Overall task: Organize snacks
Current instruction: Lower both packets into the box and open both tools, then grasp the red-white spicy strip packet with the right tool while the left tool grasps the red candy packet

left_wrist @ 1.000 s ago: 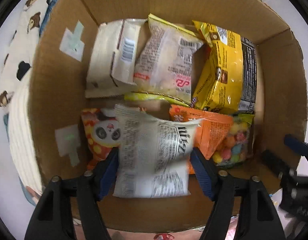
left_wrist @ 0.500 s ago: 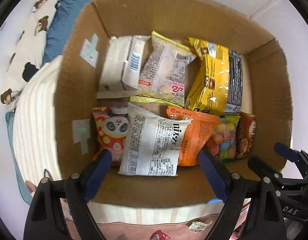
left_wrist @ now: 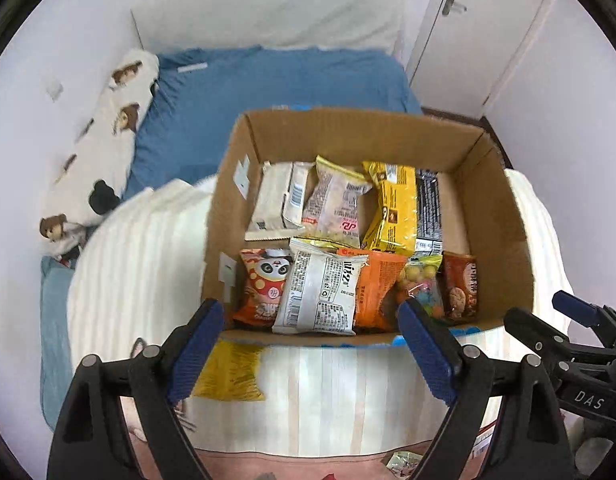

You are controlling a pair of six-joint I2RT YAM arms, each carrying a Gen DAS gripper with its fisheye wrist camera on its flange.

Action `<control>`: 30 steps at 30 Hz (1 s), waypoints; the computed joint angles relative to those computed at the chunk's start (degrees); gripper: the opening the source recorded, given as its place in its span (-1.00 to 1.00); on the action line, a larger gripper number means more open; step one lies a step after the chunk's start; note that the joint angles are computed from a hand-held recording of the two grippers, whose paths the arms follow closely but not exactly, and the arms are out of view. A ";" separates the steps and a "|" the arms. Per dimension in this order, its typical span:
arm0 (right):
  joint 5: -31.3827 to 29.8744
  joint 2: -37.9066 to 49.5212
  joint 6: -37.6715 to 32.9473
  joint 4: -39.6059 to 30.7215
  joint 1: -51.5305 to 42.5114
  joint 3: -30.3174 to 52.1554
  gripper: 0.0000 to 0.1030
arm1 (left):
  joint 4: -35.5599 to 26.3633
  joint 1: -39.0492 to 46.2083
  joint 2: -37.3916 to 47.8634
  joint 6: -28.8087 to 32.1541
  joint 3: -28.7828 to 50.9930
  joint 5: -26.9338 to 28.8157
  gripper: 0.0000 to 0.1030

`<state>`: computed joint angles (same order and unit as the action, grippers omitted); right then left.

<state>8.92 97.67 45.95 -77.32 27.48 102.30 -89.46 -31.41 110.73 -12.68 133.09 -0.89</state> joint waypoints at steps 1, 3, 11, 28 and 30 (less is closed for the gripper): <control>1.31 -0.64 0.46 -0.49 1.22 0.58 0.85 | 0.51 0.02 -1.51 0.03 -1.17 -0.05 0.74; 3.51 -2.46 1.57 -1.95 3.32 1.57 0.85 | 1.43 -0.55 -4.61 -0.22 -3.35 -0.85 0.74; 10.05 -4.07 6.77 -7.02 12.45 7.90 0.85 | 3.98 -2.32 -13.76 -1.90 -9.74 -3.12 0.74; 13.80 -21.49 31.95 -5.06 31.57 -13.97 0.85 | 6.78 -12.21 -38.42 -9.17 -39.72 -7.70 0.74; 12.47 -26.81 38.75 -2.98 34.53 -22.75 0.76 | 7.19 -14.37 -40.97 -10.90 -47.33 -6.22 0.74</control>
